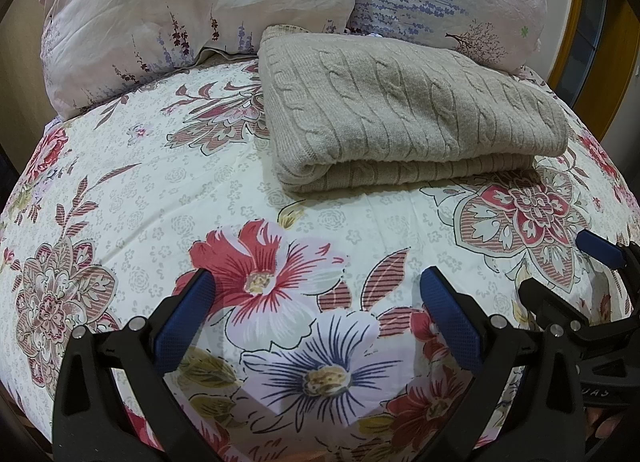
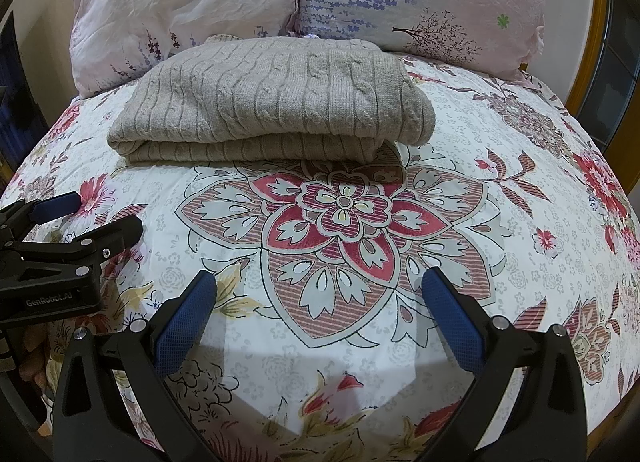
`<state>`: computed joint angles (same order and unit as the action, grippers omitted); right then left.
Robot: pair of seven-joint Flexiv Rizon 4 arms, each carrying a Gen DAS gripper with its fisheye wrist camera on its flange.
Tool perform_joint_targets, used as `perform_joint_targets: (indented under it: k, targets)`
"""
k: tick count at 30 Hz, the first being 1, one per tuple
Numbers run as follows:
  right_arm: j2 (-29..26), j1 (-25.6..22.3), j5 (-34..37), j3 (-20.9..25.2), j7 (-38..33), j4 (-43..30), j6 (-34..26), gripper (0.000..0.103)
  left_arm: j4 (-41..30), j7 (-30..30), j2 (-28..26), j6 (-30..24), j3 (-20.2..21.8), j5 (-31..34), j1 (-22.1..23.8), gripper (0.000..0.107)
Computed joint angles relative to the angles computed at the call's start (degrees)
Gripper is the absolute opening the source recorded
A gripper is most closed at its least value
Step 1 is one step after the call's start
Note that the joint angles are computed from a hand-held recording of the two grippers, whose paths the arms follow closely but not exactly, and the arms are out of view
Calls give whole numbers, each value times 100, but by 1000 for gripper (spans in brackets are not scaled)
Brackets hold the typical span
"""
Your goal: Fold small clothes
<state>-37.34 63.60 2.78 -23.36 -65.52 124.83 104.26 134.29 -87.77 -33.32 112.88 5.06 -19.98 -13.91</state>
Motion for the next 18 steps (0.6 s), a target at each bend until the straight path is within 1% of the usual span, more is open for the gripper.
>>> perform_joint_targets:
  k: [2, 18]
  targets:
    - [0, 0, 1, -1, -1, -3, -2, 102, 9, -16, 3, 19, -39, 47, 57, 101]
    - [-8, 7, 6, -7, 3, -10, -4, 102, -11, -18, -23, 21, 7, -1, 1, 101]
